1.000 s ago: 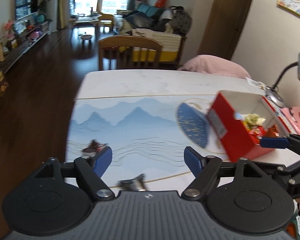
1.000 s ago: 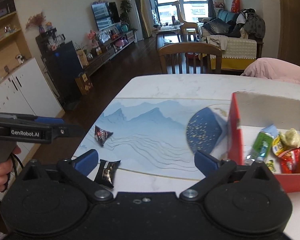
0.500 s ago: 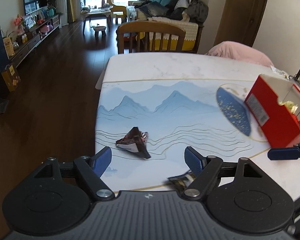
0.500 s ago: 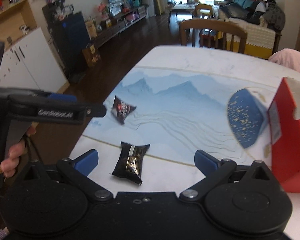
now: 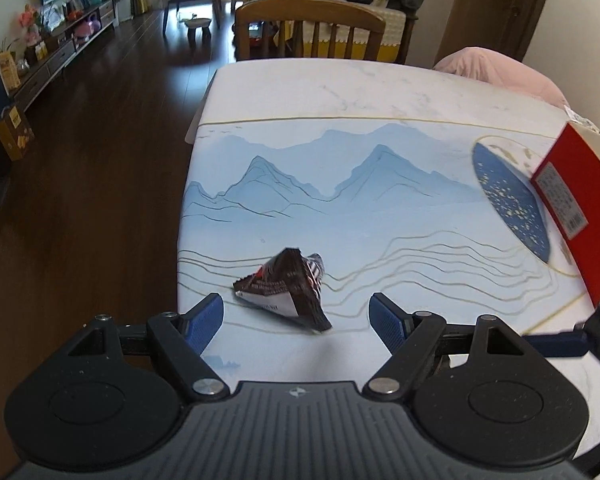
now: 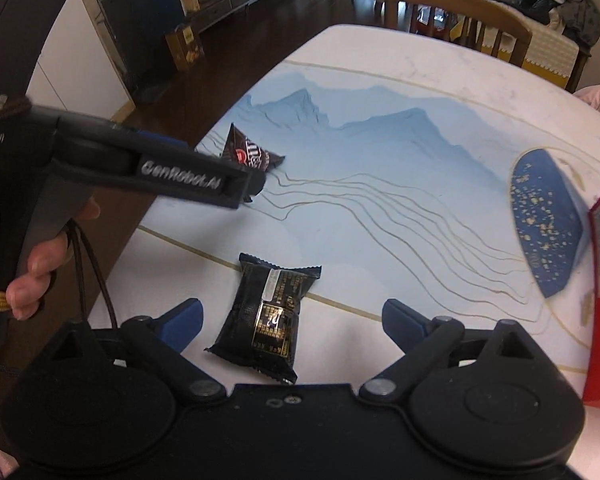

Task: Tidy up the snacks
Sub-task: 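Grasp the brown M&M's packet with left tool while right tool grasps black chocolate bag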

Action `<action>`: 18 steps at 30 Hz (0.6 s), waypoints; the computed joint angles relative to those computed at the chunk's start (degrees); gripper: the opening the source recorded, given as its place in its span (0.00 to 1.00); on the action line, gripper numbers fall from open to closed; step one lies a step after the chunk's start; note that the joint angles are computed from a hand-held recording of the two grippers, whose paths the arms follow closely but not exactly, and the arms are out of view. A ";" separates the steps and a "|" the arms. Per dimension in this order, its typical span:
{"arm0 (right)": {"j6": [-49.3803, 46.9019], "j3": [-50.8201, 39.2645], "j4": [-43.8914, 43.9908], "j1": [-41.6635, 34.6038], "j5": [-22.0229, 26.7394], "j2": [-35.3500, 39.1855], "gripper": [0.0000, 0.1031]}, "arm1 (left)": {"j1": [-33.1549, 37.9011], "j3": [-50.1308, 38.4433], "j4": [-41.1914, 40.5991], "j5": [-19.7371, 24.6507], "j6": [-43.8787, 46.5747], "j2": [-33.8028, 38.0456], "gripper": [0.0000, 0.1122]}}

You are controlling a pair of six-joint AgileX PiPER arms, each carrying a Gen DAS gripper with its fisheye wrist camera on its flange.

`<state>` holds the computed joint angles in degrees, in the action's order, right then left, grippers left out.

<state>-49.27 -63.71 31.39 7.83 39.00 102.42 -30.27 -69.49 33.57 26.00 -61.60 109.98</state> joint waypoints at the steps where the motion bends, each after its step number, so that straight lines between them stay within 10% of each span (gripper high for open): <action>1: 0.51 -0.88 -0.32 0.22 0.53 0.78 0.90 | 0.34 -1.02 -0.92 0.44 0.74 0.75 0.71; 18: 6.42 -9.50 -9.11 3.96 7.41 6.91 0.57 | 3.27 -12.15 -13.13 7.66 13.25 8.55 0.59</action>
<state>-42.85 -73.22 22.28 11.79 46.41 109.33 -27.00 -81.64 20.44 33.66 -48.35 118.53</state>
